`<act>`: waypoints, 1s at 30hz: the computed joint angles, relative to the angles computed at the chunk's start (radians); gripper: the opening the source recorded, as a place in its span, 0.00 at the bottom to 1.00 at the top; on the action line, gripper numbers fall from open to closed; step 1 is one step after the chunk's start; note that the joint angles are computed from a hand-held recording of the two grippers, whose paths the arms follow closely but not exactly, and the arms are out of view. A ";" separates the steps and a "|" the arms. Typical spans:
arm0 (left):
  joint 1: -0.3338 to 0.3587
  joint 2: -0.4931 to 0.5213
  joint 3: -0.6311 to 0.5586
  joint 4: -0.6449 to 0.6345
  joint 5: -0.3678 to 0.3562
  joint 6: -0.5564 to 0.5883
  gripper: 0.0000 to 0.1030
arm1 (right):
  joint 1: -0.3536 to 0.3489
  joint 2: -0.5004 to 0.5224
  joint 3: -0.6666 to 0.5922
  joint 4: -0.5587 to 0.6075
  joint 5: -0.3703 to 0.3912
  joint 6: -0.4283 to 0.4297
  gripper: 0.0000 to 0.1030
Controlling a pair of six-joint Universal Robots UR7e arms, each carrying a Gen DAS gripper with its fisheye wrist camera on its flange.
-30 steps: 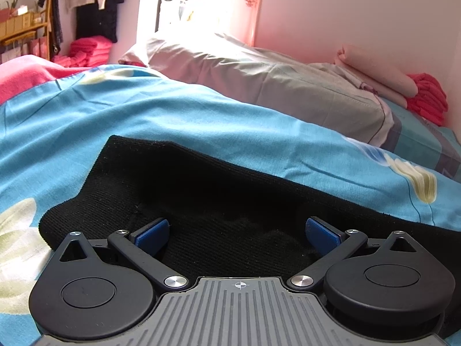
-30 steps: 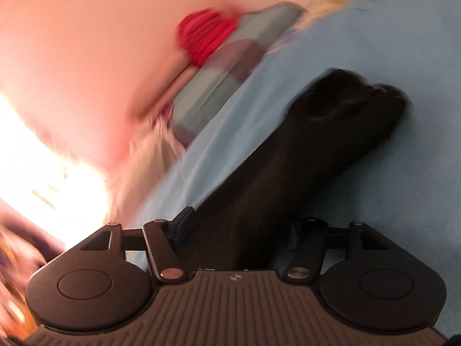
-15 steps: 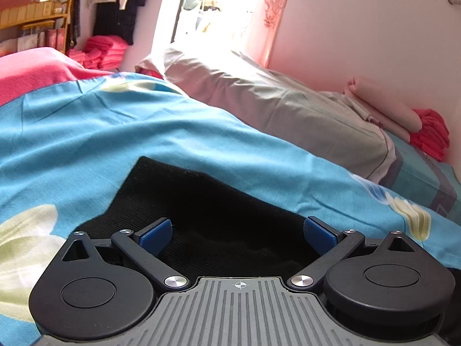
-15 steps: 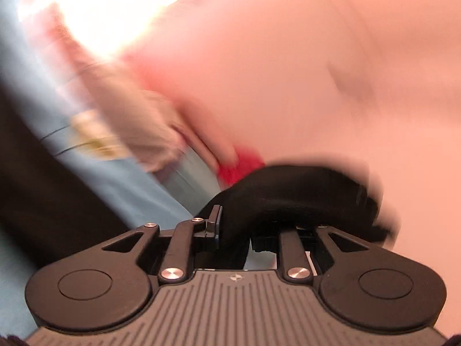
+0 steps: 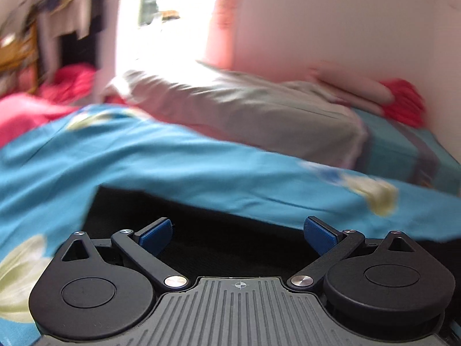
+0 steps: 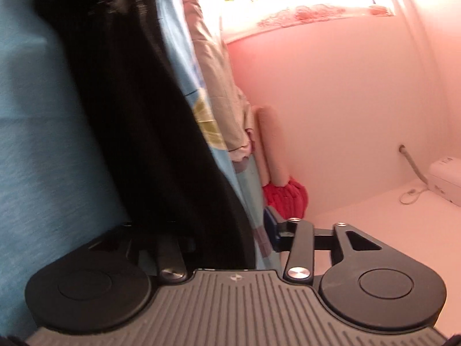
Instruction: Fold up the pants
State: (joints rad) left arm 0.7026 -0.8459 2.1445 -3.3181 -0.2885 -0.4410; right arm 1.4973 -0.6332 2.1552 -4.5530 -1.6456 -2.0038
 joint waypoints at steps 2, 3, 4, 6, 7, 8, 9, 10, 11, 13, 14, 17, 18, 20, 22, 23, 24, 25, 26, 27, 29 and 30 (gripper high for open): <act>-0.009 0.038 -0.050 0.020 -0.086 0.053 1.00 | 0.025 -0.017 -0.015 0.061 -0.059 0.075 0.55; -0.005 0.063 -0.081 0.022 -0.137 0.092 1.00 | 0.025 -0.017 -0.015 0.061 -0.059 0.075 0.55; 0.002 0.093 -0.116 0.037 -0.169 0.113 1.00 | 0.024 -0.019 -0.024 0.082 -0.069 0.091 0.55; 0.016 0.158 -0.182 0.111 -0.166 0.094 1.00 | 0.016 -0.021 -0.022 0.082 -0.059 0.085 0.55; 0.027 0.179 -0.208 0.186 -0.157 0.051 1.00 | -0.004 -0.033 -0.007 0.073 -0.025 0.078 0.59; 0.041 0.200 -0.223 0.220 -0.158 0.028 1.00 | -0.013 -0.043 -0.002 0.072 -0.008 0.081 0.62; 0.052 0.217 -0.226 0.211 -0.163 0.017 1.00 | -0.018 -0.056 -0.004 0.087 0.002 0.095 0.67; 0.049 0.228 -0.213 0.160 -0.151 0.012 1.00 | -0.020 -0.068 -0.012 0.112 0.002 0.118 0.71; 0.051 0.237 -0.204 0.097 -0.154 0.043 1.00 | -0.022 -0.084 -0.013 0.135 -0.007 0.143 0.71; 0.055 0.235 -0.202 0.083 -0.161 0.055 1.00 | -0.029 -0.108 -0.022 0.166 -0.010 0.172 0.72; 0.056 0.235 -0.205 0.085 -0.157 0.058 1.00 | -0.044 -0.109 -0.037 0.147 0.005 0.170 0.73; 0.059 0.240 -0.210 0.067 -0.153 0.072 1.00 | -0.036 -0.131 -0.073 0.161 -0.105 0.296 0.82; 0.058 0.243 -0.213 0.069 -0.149 0.073 1.00 | -0.030 -0.139 -0.065 0.188 -0.142 0.313 0.80; 0.059 0.242 -0.212 0.069 -0.149 0.071 1.00 | -0.033 -0.102 -0.041 0.128 -0.098 0.220 0.66; 0.060 0.238 -0.210 0.067 -0.154 0.070 1.00 | -0.071 -0.065 -0.005 0.013 0.028 0.086 0.63; 0.059 0.236 -0.206 0.068 -0.154 0.066 1.00 | -0.078 -0.053 -0.037 0.004 0.050 0.081 0.68; 0.059 0.237 -0.206 0.066 -0.154 0.068 1.00 | -0.076 -0.069 -0.054 0.036 0.029 0.119 0.76; 0.059 0.236 -0.206 0.066 -0.154 0.069 1.00 | -0.061 -0.101 -0.058 0.103 -0.033 0.198 0.78; 0.059 0.237 -0.206 0.066 -0.153 0.067 1.00 | -0.050 -0.136 -0.062 0.182 -0.096 0.266 0.77; 0.059 0.236 -0.205 0.062 -0.155 0.071 1.00 | -0.048 -0.166 -0.054 0.228 -0.117 0.300 0.77; 0.061 0.235 -0.204 0.057 -0.160 0.075 1.00 | -0.050 -0.188 -0.047 0.261 -0.116 0.303 0.79; 0.062 0.234 -0.203 0.055 -0.163 0.075 1.00 | -0.049 -0.210 -0.036 0.287 -0.123 0.294 0.79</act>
